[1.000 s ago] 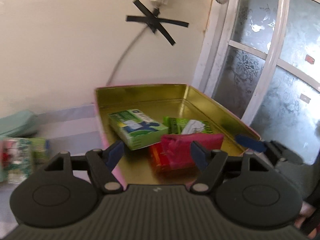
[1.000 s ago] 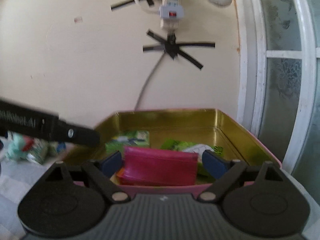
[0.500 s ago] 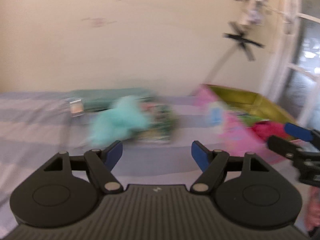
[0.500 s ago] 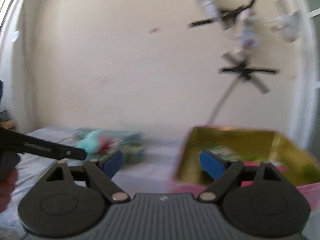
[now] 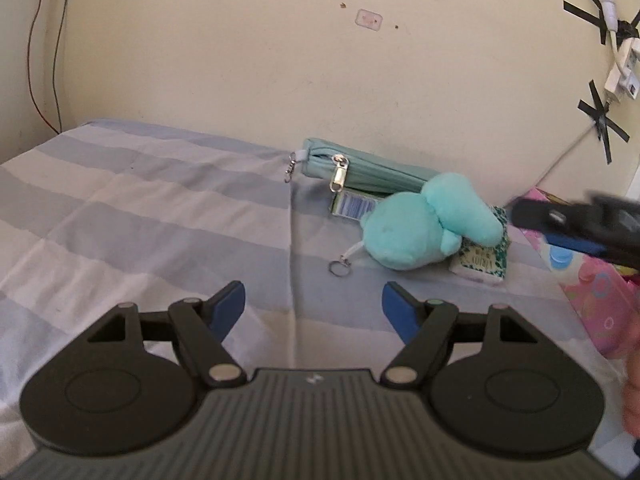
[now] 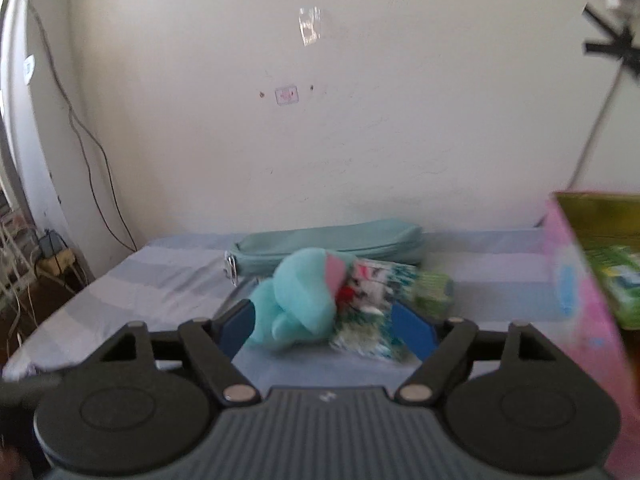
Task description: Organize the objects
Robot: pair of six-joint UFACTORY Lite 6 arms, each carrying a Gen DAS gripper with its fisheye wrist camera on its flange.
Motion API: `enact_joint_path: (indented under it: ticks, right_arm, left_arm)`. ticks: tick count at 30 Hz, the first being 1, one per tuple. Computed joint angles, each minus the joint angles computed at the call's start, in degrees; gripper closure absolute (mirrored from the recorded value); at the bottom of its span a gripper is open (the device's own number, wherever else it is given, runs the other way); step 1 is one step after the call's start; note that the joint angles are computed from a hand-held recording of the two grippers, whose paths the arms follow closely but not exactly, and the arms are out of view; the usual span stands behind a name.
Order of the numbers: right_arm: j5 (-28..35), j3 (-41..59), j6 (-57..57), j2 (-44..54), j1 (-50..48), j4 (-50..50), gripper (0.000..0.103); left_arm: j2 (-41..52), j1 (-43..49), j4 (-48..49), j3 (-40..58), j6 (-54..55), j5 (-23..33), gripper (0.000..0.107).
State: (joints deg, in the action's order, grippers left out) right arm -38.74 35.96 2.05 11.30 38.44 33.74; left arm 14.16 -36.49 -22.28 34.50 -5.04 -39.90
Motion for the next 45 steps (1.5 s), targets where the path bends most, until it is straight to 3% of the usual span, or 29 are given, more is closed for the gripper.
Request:
enact_joint_path:
  ticks: [5,7,10,12,15,21,25,28,32,35,38,41,45]
  right_arm:
    - [5.5,11.6,2.4,10.7,-3.1,-3.1,0.023]
    - [8.0,15.4,2.2,14.2,-3.4,-3.9,0.03]
    - [7.1,16.4,3.7,15.8,-2.8,-5.6,0.051]
    - [6.1,15.8,-0.6,14.7,-1.2,-1.6,0.067]
    - [4.2,13.5,-7.5,11.8,1.9,3.9,0.073]
    - [-4.0,-0.4,-16.9,-4.8,9.8,12.3,0.073]
    - [-9.0,-9.2,-34.1,-17.5,19.6,28.6,0.073]
    - [-15.5,-12.6,-46.8,-20.8,28.6,41.7,0.072]
    - [-21.9,-12.2,-55.0,-15.7,38.7,52.9,0.072]
    - [-18.5,-9.0,-53.9,-6.8,41.8,52.6,0.07]
    - [-22.0,-1.3,-54.9,6.9,46.8,53.4,0.058]
    - [-20.9,3.3,-57.1,12.6,49.0,52.1,0.033]
    - [-18.7,3.5,-54.5,12.8,51.7,48.8,0.027]
  left_arm:
    - [-0.6,0.2,0.8,-1.1,-1.7,-1.5,0.03]
    - [-0.7,0.2,1.1,-1.3,-2.2,-1.9,0.03]
    - [-0.7,0.6,1.9,-1.1,-3.0,-1.3,0.03]
    - [-0.9,0.7,1.9,-1.3,-3.3,-1.0,0.03]
    - [-1.0,1.2,2.2,-1.3,-4.2,-0.8,0.03]
    - [-1.0,4.6,6.7,-1.5,-10.7,0.2,0.03]
    - [-0.4,5.8,10.0,-1.3,-14.1,0.9,0.03]
    - [-0.5,4.7,8.4,-1.8,-12.4,0.2,0.03]
    - [-0.2,3.8,7.1,-1.9,-10.6,-0.3,0.03]
    - [0.2,3.6,6.5,-1.6,-10.0,-0.2,0.03]
    - [0.0,3.0,5.4,-2.0,-9.2,-0.6,0.03]
    - [0.5,2.5,4.6,-1.4,-8.3,-0.6,0.03]
    - [0.9,3.0,5.3,-1.0,-9.2,-0.1,0.03]
